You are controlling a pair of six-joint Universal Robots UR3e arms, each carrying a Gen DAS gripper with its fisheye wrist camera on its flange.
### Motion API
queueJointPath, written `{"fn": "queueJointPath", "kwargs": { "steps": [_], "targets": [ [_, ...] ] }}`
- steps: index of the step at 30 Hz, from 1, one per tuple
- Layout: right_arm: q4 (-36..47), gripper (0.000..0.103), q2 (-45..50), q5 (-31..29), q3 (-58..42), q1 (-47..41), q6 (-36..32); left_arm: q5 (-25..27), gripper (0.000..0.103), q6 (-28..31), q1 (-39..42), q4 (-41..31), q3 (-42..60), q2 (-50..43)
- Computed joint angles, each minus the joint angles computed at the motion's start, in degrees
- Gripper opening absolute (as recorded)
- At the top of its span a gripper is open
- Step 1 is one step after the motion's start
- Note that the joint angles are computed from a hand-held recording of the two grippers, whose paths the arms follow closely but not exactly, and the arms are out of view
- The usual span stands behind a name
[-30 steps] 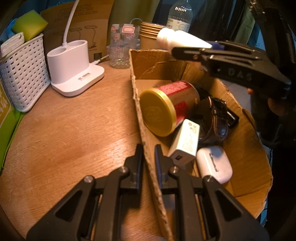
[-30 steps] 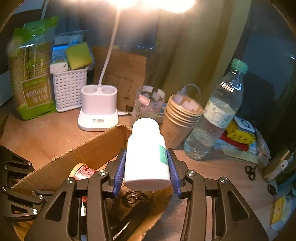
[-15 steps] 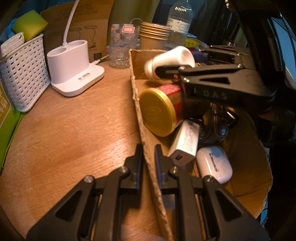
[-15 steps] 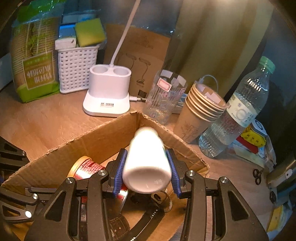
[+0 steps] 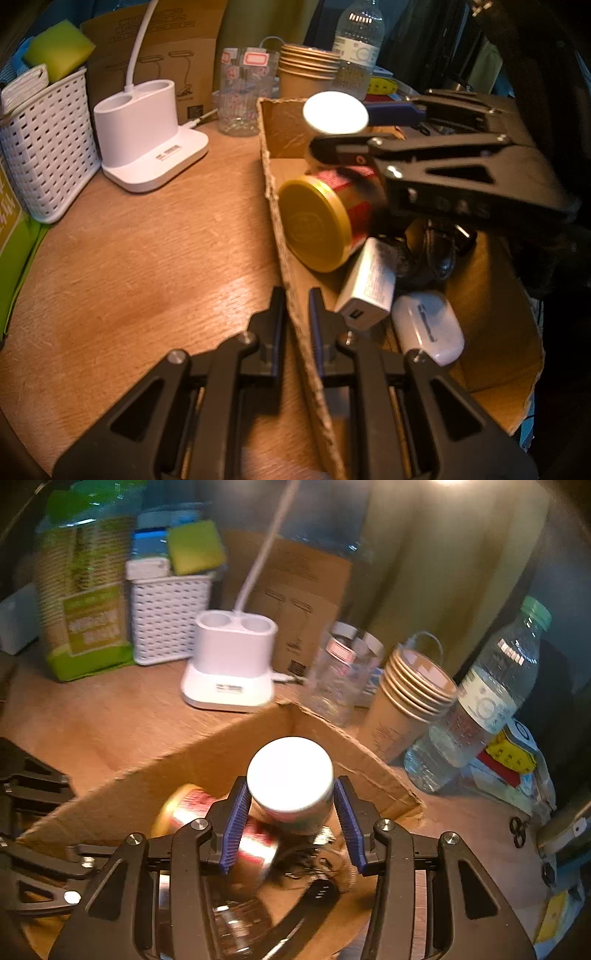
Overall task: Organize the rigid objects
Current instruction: 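Lower the pill bottle into the box and open the right gripper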
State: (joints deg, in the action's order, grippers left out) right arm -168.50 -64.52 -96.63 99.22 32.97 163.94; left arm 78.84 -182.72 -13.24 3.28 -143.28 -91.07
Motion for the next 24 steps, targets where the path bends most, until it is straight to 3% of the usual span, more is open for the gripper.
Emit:
{"fn": "queueJointPath", "kwargs": {
  "steps": [11, 18, 24],
  "targets": [
    [-2.42, 0.052, -4.27, 2.27, 4.1, 0.09, 2.55, 0.04, 0.014, -0.03, -0.05, 0.08, 0.01, -0.06],
    [-7.32, 0.055, -10.53, 0.59, 12.07, -0.59, 10.09, -0.15, 0.014, 0.34, 0.33, -0.01, -0.13, 0.17],
    [-9.63, 0.055, -17.44, -4.63, 18.95, 0.41, 18.24, 1.31, 0.014, -0.11, -0.8, 1.01, -0.09, -0.05]
  ]
}}
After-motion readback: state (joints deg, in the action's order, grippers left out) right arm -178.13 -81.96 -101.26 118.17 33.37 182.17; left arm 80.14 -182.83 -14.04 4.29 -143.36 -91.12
